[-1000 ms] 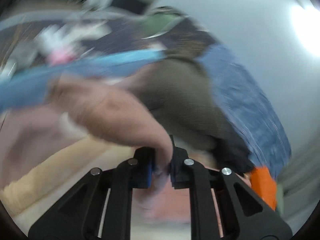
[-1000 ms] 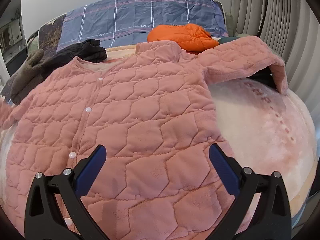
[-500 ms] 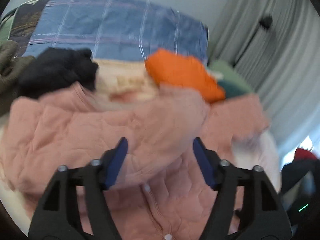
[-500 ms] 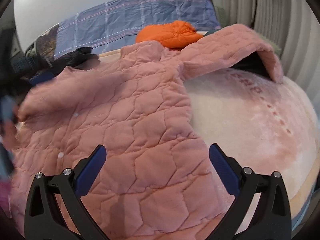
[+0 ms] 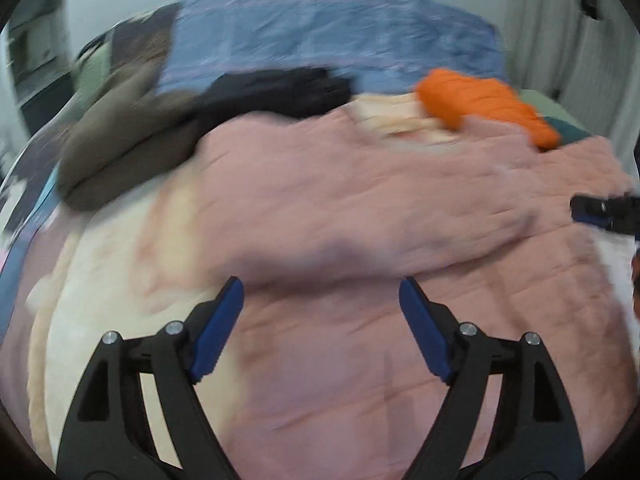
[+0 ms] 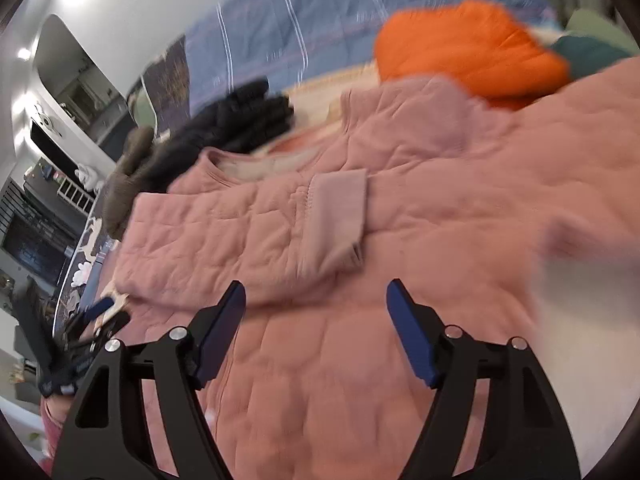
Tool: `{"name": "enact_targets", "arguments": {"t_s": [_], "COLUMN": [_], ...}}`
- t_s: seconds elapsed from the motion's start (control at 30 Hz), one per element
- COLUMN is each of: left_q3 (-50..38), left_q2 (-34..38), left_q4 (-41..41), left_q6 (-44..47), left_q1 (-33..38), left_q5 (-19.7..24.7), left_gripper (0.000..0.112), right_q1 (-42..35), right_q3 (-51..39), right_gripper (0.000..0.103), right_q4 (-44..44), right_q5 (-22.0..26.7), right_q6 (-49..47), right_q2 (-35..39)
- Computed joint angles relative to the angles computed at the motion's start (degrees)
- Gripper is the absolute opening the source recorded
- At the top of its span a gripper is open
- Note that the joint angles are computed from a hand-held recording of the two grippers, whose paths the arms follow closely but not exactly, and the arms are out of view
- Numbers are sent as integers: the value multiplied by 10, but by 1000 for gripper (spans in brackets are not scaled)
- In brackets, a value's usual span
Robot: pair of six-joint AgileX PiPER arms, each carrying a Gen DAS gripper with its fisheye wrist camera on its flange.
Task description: Fold large clothes
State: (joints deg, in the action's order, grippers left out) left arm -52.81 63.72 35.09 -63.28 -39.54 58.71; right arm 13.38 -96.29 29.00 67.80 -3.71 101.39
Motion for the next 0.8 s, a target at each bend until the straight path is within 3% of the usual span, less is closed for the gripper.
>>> {"name": "enact_targets", "arguments": {"t_s": [0.1,0.17,0.2,0.23,0.27,0.4,0.47,0.5,0.57,0.63,0.77,0.8], "left_q3": [37,58,58,56,58,44,42,43,46,52,51,49], "left_q2": [-32,-61,-64,-58,-57,-28,-26,-29,-29,-32,-47,-53], "left_q4": [-61,-141,-158,-167,-162,-108,-102,-105,-99,-101,-90,-86], "left_q6": [40,122,141,155,157,111,107,110,101,104,86,83], "left_q1": [81,160,176,190,193,179,184,189,184,188,178,172], "left_q5": [-6,-53,-59,-67,-69,-67,-73,-74,-73,-73,-66,-61], "left_gripper": [81,83,84,84,84,84,84,84,84,84,79,70], "right_q1": [2,31,49,69,87,94,94,90,65,50,23,26], "right_q3": [-28,-61,-68,-80,-100,-101,-115,-117,-146,-136,-50,-46], "right_gripper": [74,74,60,23,13,13,13,13,16,25,28,28], "right_q4": [40,1,-29,-67,-96,-139,-221,-239,-236,-241,-239,-238], "right_q5": [-8,-14,-28,-32,-23,-71,-83,-80,-22,14,-33,-41], "right_q6": [39,61,67,71,70,108,148,152,134,139,182,180], "right_q2": [57,81,81,80,78,17,-6,-8,26,47,7,-6]}}
